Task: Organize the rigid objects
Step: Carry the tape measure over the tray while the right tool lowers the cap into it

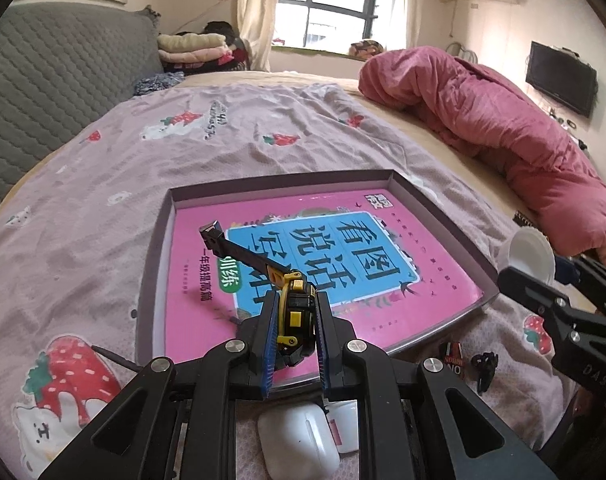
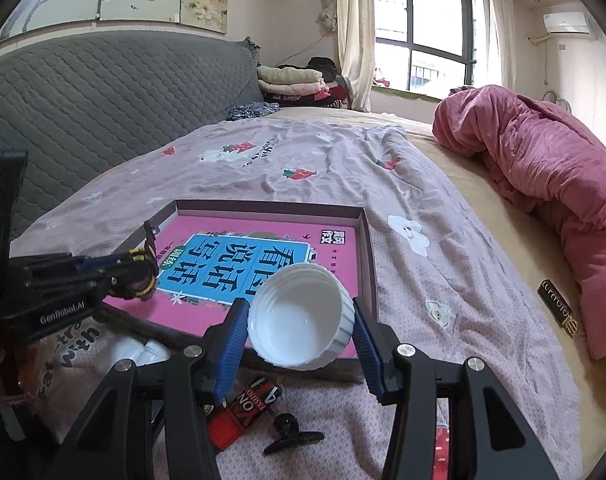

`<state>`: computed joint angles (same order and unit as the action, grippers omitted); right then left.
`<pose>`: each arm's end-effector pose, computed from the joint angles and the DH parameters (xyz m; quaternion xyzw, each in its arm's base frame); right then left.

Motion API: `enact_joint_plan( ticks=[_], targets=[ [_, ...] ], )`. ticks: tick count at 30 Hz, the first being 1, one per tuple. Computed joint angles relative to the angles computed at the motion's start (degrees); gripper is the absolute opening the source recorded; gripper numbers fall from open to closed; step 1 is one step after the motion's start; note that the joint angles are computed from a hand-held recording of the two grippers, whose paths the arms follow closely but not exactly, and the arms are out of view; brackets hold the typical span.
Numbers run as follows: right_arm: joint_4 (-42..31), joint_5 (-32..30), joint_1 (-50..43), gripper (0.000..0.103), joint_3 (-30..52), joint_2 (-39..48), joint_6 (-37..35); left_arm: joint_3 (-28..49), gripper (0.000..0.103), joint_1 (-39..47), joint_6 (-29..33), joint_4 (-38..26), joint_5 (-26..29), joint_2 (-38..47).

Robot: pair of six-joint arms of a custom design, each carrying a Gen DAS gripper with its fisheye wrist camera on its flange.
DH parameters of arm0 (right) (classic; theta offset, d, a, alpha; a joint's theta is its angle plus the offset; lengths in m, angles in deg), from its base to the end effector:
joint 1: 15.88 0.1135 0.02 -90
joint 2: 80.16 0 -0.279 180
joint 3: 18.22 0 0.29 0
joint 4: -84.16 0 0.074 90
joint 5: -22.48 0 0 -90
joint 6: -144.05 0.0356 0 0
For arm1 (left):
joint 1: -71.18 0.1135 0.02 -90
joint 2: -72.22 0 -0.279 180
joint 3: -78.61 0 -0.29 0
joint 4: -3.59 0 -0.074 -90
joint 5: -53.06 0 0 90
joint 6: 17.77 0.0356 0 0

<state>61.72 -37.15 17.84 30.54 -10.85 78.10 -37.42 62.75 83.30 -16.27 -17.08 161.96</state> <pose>0.2342 0.1347 0.2013 0.0295 0.8907 -0.0244 0.4530 0.3494 -0.0640 0.1896 0.2186 0.8879 -0.1511 0.3755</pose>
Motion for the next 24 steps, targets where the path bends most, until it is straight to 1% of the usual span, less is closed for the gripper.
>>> enact_joint_plan(
  ticks=[17,24],
  targets=[
    [1.66,-2.86,-3.41,0.051,0.86,2.36,-0.71,0.66,0.017,-2.53,2.70,-0.90,0.07,3.49],
    [2.22,-3.72,-4.25,0.051,1.50,3.65,-1.29,0.85,0.017,-2.68,3.23,-2.06,2.16,3.87]
  ],
)
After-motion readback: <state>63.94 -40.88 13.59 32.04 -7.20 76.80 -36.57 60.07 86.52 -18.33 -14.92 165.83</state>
